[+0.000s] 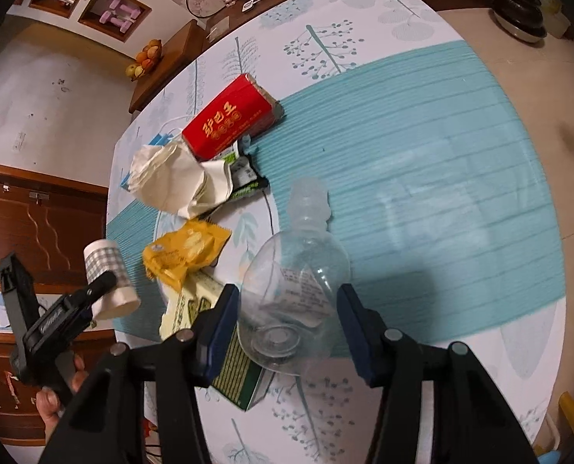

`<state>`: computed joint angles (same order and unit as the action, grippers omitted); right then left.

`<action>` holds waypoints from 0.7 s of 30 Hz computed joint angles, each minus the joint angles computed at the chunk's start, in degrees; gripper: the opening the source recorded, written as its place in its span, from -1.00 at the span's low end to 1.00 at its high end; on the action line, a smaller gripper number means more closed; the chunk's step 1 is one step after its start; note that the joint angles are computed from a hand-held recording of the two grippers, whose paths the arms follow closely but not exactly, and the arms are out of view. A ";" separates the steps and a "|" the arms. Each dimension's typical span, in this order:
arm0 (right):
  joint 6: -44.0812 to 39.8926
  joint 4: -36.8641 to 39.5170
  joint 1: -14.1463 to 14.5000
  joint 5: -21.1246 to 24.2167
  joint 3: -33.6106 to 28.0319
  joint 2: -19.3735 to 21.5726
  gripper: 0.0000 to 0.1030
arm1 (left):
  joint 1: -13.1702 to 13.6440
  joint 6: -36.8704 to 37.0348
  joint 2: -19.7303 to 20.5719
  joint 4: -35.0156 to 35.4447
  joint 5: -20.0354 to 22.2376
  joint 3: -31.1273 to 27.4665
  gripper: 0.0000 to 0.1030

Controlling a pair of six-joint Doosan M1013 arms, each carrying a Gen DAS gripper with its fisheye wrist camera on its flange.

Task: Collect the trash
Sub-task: 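Grasp the clear plastic bottle with the right tool while the left tool grasps the grey checked paper cup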

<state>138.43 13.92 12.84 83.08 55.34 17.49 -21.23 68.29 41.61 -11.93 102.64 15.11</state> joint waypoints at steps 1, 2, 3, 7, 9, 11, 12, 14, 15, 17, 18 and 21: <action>0.36 -0.17 0.23 -0.16 0.09 -0.20 -0.02 | 0.19 0.50 -2.05 -0.22 -1.63 3.14 0.30; 0.74 -0.43 0.57 -0.44 0.23 -0.49 -0.04 | 0.31 0.85 -3.44 -0.35 -2.67 5.29 0.30; 1.14 -0.73 0.97 -0.87 0.53 -0.92 -0.05 | 0.48 1.33 -5.26 -0.53 -3.90 7.88 0.30; 2.41 -2.34 2.69 -2.00 1.27 -2.29 -0.07 | 1.29 3.50 -11.77 -1.91 -7.87 17.19 0.30; 3.52 -3.49 3.82 -2.51 1.87 -3.14 -0.08 | 1.71 5.12 -14.14 -2.71 -8.94 20.36 0.30; 5.06 -4.59 4.94 -2.95 2.52 -3.96 -0.09 | 1.76 7.19 -16.49 -2.94 -9.79 23.35 0.30; 6.19 -5.43 5.78 -3.36 3.04 -4.59 -0.10 | 1.83 8.74 -17.86 -3.23 -10.07 25.07 0.30; 8.17 -6.98 7.13 -3.91 3.89 -5.56 -0.11 | 1.76 10.69 -19.42 -3.28 -10.24 26.91 0.30; 9.06 -7.57 7.68 -4.16 4.25 -5.95 -0.11 | 1.76 12.28 -20.65 -3.39 -10.41 28.44 0.30; 11.33 -8.98 8.92 -4.72 5.05 -6.80 -0.12 | 1.66 14.26 -22.29 -3.52 -10.69 30.41 0.30; 13.02 -10.00 9.87 -5.23 5.68 -7.45 -0.12 | 1.64 15.89 -23.62 -3.78 -11.14 32.21 0.30; 16.39 -12.10 11.99 -6.17 6.85 -8.62 -0.13 | 1.60 19.27 -26.46 -4.47 -11.92 36.29 0.30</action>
